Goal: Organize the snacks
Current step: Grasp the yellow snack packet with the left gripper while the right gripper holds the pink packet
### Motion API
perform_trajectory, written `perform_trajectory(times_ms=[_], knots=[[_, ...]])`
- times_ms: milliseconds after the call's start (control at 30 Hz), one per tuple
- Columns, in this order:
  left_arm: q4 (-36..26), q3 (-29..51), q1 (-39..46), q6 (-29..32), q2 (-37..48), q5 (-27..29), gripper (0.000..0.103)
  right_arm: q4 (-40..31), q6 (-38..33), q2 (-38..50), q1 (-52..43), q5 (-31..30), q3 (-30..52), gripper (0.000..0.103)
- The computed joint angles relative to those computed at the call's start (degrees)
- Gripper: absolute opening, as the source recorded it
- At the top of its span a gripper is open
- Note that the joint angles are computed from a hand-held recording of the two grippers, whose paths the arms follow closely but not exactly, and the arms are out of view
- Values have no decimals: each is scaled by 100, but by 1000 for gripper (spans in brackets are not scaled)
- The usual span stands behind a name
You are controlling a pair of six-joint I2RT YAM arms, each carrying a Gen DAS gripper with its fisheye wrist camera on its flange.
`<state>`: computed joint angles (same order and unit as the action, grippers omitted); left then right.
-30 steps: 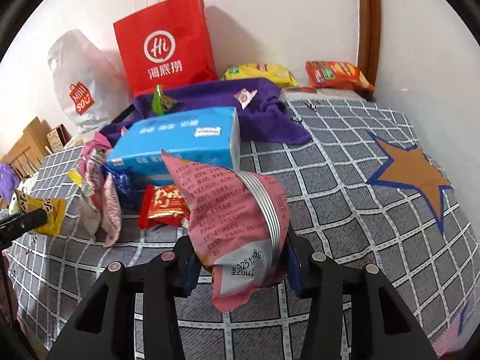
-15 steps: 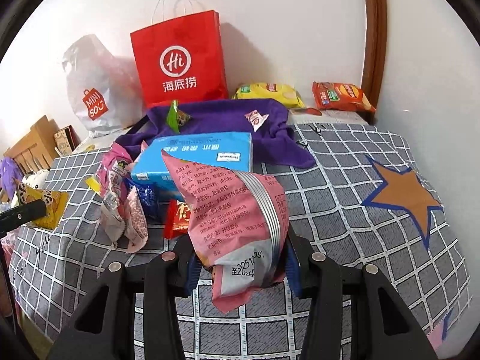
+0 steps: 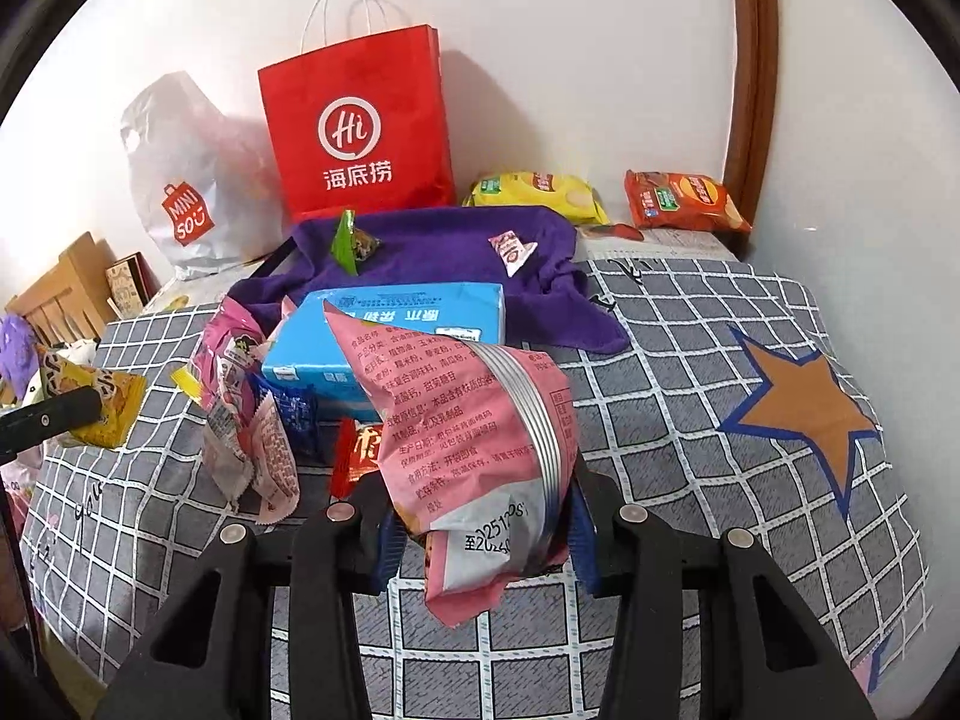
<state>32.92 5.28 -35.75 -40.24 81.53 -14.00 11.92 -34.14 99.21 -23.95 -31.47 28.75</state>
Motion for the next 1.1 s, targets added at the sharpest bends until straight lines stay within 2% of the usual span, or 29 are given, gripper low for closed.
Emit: perform_trajectory(times_ms=[500,767,1100], knots=[[-708,761,396,529,-78,467,43,-405,231,-128,295,-53,315,41],[-1362,1394,595,770,-75,658,43,-525,481,-343,597,-39,537,41],[-2098,2269,1099,1129,92,1081,43,-570,1253,-28,1373,495,1363,41]])
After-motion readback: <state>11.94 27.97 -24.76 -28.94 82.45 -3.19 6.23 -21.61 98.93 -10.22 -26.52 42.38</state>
